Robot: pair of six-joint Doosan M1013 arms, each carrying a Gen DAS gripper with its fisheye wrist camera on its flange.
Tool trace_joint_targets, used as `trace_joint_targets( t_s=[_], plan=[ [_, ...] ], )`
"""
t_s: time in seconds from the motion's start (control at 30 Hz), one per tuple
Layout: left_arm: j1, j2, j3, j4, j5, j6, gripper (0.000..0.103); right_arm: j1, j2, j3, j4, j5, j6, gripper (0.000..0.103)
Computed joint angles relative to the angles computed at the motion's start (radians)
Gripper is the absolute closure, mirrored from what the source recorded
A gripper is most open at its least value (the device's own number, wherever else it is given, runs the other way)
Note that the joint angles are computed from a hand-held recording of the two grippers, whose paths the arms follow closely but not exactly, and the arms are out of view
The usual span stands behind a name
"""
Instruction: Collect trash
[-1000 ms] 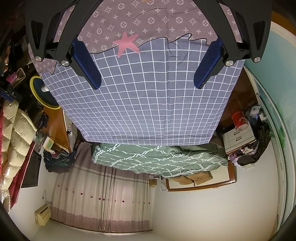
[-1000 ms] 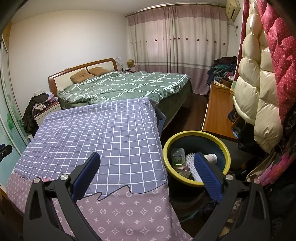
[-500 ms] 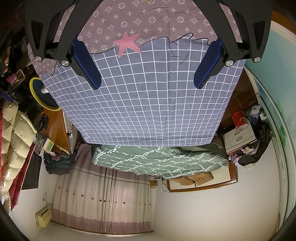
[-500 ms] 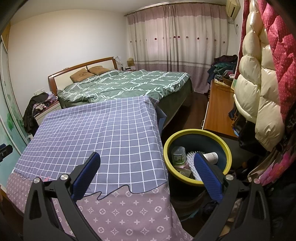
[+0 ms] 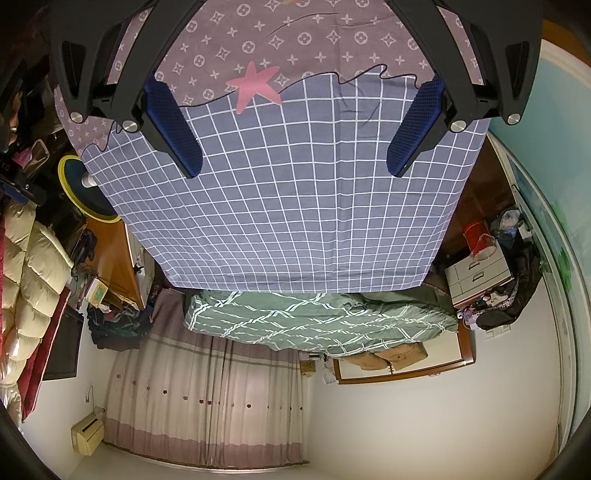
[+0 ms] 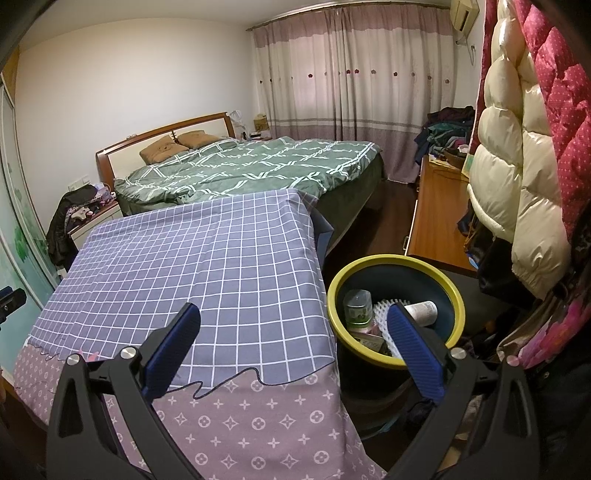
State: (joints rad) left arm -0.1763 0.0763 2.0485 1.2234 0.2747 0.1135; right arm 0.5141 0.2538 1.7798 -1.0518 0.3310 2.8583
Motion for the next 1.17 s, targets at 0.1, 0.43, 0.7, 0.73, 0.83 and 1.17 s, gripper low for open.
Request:
trace_joint_targets(
  t_s=[0.1,0.43,0.7,0.73,0.83,1.17],
  plan=[
    [0.000,0.002,0.001,0.005,-0.003,-0.004,0.005,0.002,0.001,0.002,-0.007,0.000,0.008,0.007],
    [0.003,0.014,-0.006,-0.034,-0.015,0.038,0.005,0.004,0.003,0.004,-0.008,0.001,0.014,0.007],
    [0.009,0.015,-0.005,-0.014,-0.038,0.014,0.005,0.003,0.006,0.002,0.011,0.000,-0.003,0.007],
    [0.007,0.015,-0.006,-0.019,-0.030,0.021,0.005,0.003,0.006,0.002,0.011,0.000,-0.002,0.007],
    [0.015,0.019,-0.022,-0.145,-0.033,0.137,0.005,0.002,0.008,0.002,0.020,-0.001,-0.008,0.007],
    [0.103,0.169,-0.183,-0.643,0.045,0.700,0.005,-0.021,0.116,-0.142,0.431,0.002,-0.470,0.007]
  ],
)
